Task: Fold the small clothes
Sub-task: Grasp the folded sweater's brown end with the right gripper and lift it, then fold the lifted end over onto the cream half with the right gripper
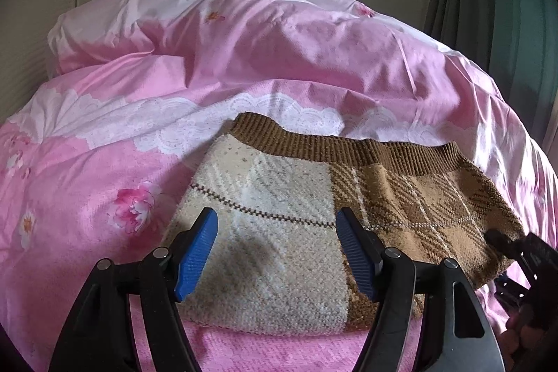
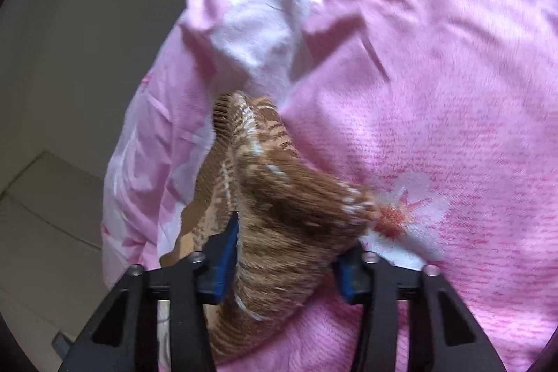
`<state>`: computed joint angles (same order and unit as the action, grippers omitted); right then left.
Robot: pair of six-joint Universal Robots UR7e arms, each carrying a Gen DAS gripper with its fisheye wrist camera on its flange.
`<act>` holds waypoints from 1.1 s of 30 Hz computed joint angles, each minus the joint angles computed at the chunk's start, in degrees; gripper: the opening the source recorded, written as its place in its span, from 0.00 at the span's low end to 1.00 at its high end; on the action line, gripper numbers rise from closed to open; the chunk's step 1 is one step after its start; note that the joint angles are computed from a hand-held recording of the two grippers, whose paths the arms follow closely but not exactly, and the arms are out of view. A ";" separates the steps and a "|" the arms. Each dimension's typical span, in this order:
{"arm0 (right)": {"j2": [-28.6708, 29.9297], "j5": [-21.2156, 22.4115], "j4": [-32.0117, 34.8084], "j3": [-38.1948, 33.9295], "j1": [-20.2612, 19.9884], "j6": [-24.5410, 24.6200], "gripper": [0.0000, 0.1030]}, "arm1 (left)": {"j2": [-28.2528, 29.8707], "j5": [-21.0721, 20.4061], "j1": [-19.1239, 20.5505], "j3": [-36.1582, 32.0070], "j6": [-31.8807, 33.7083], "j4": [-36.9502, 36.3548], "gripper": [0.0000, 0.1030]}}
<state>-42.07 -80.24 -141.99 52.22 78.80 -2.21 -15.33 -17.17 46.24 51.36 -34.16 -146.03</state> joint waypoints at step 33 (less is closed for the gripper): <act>-0.72 -19.40 -27.77 30.10 18.63 -70.70 0.25 | -31.23 8.20 -1.76 35.50 -45.99 26.95 0.68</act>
<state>-42.79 -99.65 -169.76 82.32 97.43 -72.92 -46.56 -8.97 44.48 86.86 -80.15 -119.08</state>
